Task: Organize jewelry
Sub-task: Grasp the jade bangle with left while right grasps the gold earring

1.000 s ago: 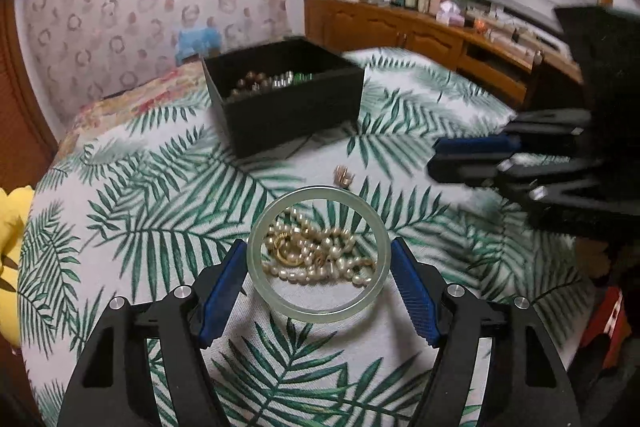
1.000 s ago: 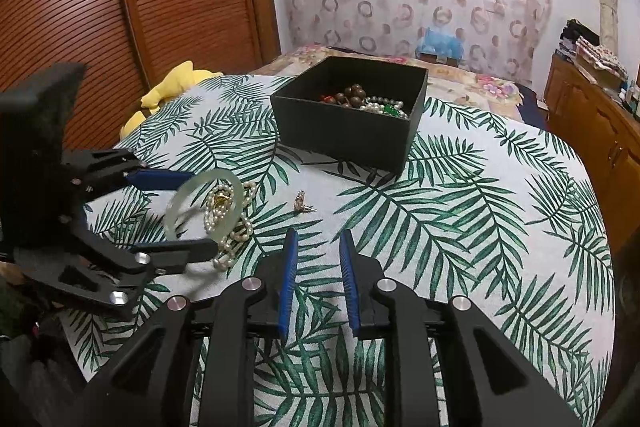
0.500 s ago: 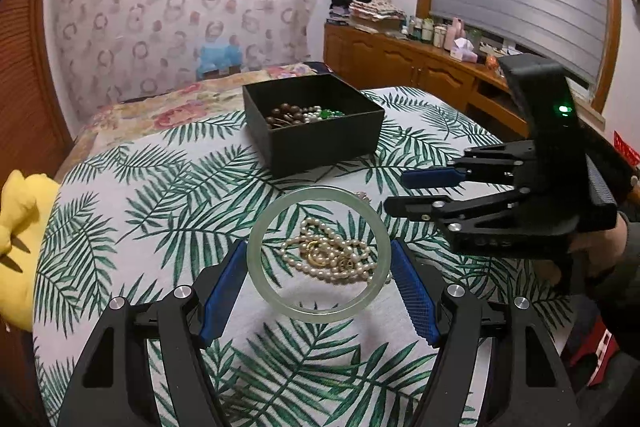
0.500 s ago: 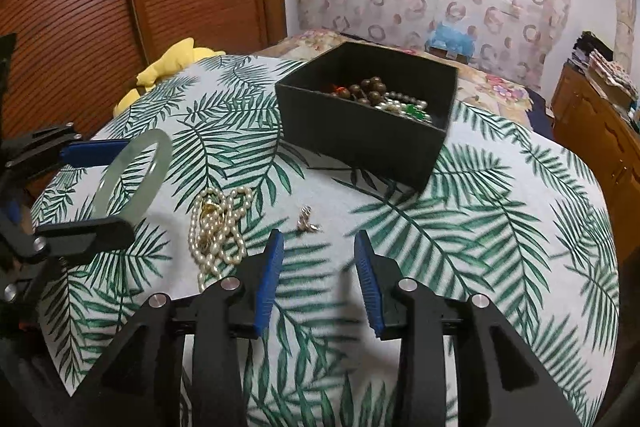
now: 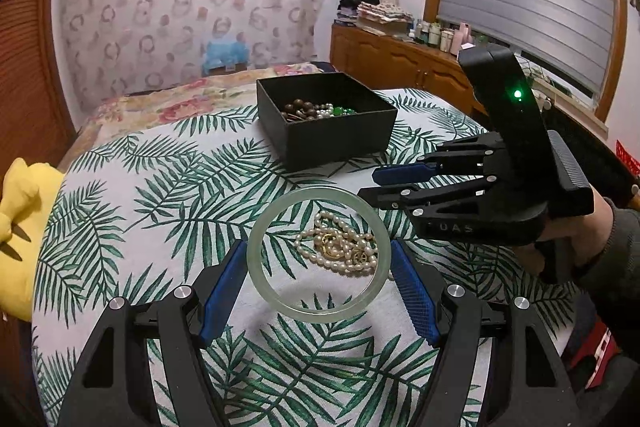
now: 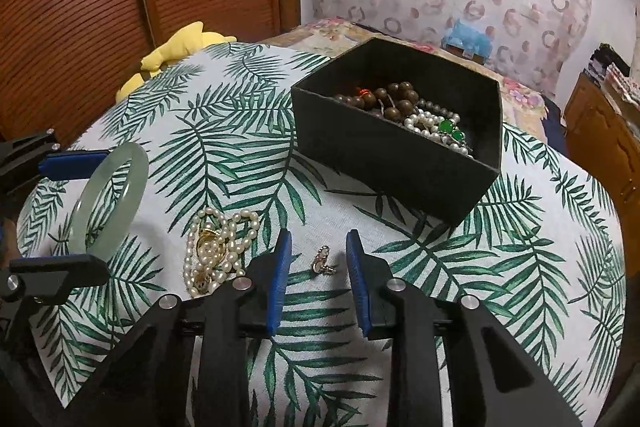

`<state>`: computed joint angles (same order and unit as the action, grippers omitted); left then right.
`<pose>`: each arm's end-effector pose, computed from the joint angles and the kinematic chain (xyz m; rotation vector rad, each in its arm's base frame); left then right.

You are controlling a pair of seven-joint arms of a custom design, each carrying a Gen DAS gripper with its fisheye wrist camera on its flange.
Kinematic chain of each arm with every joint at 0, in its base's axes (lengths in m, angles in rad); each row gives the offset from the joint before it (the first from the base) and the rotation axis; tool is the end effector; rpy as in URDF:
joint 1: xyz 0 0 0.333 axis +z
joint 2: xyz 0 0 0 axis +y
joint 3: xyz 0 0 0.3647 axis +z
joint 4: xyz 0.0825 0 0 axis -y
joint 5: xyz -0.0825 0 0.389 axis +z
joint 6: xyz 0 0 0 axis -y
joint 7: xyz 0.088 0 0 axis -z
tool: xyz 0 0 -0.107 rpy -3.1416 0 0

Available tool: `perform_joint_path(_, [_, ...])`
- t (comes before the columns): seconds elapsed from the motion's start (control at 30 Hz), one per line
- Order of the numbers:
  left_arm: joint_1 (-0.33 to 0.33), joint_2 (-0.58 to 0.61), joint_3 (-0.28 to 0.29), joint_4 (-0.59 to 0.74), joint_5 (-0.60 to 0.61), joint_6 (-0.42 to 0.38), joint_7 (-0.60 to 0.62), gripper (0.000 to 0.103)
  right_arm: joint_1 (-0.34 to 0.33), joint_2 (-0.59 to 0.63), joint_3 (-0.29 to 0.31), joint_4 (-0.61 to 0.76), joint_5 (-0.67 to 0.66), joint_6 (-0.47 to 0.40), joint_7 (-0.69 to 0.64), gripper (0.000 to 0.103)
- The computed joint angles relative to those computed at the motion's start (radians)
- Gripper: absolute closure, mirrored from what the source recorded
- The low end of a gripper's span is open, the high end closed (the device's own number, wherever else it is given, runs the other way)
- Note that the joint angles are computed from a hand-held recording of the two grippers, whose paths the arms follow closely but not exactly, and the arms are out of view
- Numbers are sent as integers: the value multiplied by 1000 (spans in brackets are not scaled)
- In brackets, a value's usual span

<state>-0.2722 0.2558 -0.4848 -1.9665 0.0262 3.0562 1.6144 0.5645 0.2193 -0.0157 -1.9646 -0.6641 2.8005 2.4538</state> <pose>0.5021 -0.4366 0.5059 -1.0403 2.4166 -1.1563 0.5419 0.3662 0.4700 -1.9761 1.5691 -0.5869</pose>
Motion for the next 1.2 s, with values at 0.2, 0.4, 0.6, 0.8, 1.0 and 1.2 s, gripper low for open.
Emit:
perform_joint_path(0.2, [5, 0, -6, -1, -3, -3, 7, 34, 0, 4, 5, 5, 6, -23, -21, 88])
perform_joint_path(0.4, [-3, 5, 0, 6, -1, -12, 8, 34, 1, -7, 5, -10, 2, -11, -26, 95])
perform_joint_path(0.6, [-24, 12, 23, 19, 21, -13, -14, 34, -9, -45, 3, -47, -38, 24, 26, 95])
perform_joint_path(0.8, [-46, 33, 49, 56, 59, -31, -33, 34, -32, -79, 16, -64, -93, 38, 69, 95])
perform_joint_path(1.0, [-70, 71, 72, 123, 97, -65, -44, 34, -61, -93, 22, -57, -160, 68, 117, 95])
perform_joint_path(1.2, [-77, 116, 71, 209, 104, -99, -35, 34, -86, -82, 20, -13, -193, 72, 97, 95])
